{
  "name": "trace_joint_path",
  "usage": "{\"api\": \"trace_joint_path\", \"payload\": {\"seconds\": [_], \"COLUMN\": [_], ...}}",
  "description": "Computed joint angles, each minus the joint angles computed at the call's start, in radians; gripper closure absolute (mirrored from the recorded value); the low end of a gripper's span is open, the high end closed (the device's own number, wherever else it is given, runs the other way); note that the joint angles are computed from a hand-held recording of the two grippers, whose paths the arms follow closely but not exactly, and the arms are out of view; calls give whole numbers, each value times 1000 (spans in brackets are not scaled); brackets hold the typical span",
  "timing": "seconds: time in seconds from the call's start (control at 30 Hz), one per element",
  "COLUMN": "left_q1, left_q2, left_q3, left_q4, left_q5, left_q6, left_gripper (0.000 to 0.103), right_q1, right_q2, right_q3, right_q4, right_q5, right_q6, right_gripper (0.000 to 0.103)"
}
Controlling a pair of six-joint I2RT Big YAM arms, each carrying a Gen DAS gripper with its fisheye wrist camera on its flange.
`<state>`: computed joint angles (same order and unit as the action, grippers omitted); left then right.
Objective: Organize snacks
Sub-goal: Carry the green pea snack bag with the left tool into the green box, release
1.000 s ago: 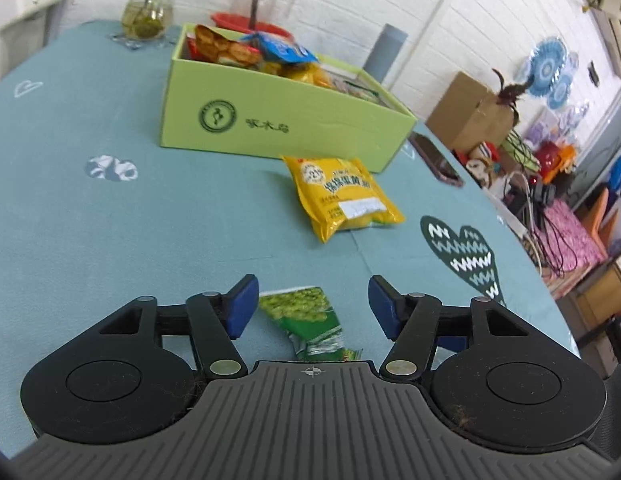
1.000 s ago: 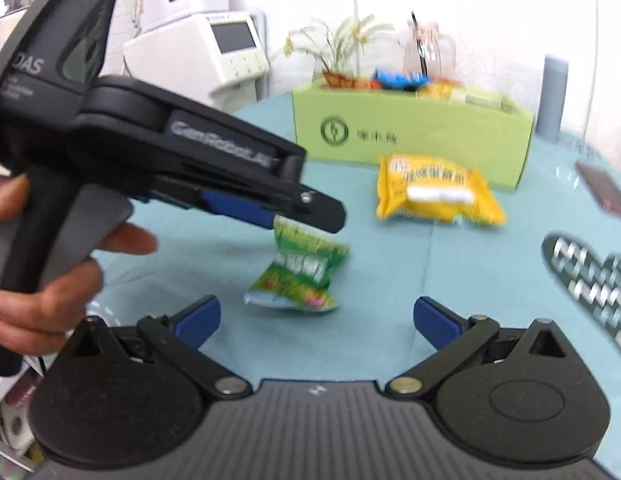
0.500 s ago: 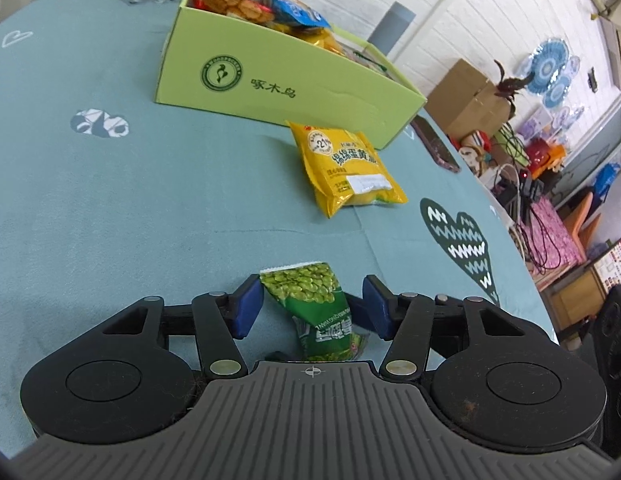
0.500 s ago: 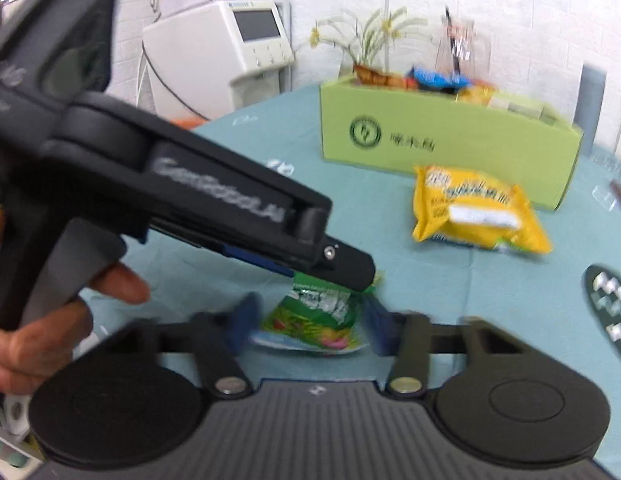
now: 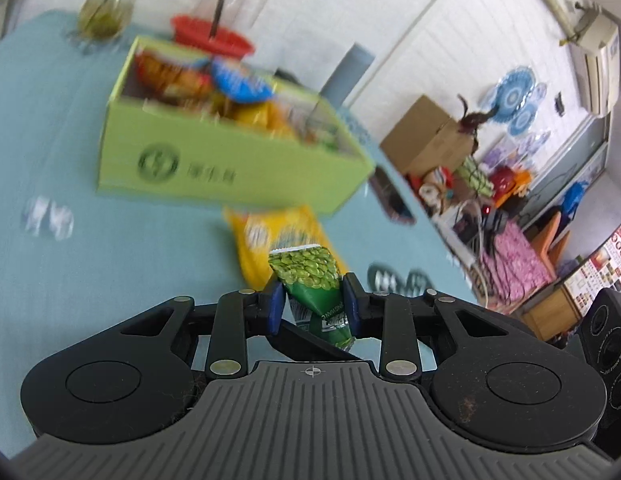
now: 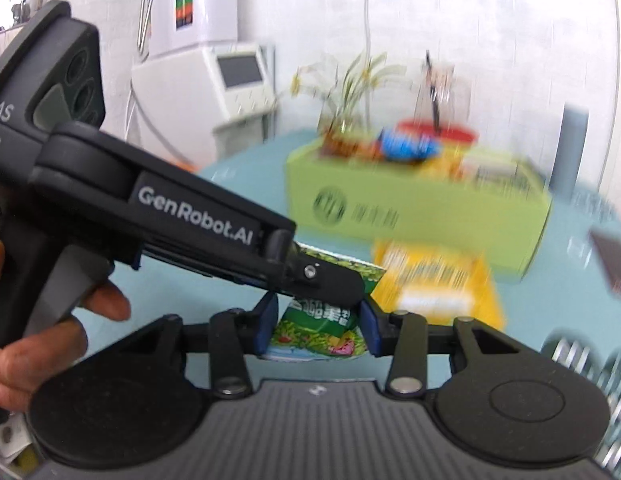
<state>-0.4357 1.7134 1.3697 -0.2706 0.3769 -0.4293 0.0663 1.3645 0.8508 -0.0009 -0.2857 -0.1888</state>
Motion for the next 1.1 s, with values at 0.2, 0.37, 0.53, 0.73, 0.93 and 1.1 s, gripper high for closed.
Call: {"api": "trace_joint_path", "payload": {"seconds": [0.2,0.37,0.53,0.73,0.93,1.1], "left_q1": [7,-2,-14,1,-8,-8], "left_q2": [217,472,716,692,471,225], "left_q3": [413,843,1227,1132,790,408], "left_q4": [-166,-366,-575,-481,-213,20], "left_q5": [-11,-43,-98,-72,-94,-86], "left_q6": [35,70,118,95,113,107], "left_gripper": [96,98,97,88,46,25], "right_q1": [-43,-99,-119,-121,-135,-170], "right_q2": [176,361,518,545,410,224], "right_q3": [250,508,695,689,536,293], "right_q4": [-9,-144,-263,-218,-78,29], "right_q5": [21,-19,-32,-53,-48,-86], "right_q6": [-61,-73,-84,-70,-33,-39], "right_gripper": [53,51,51,44,25,14]}}
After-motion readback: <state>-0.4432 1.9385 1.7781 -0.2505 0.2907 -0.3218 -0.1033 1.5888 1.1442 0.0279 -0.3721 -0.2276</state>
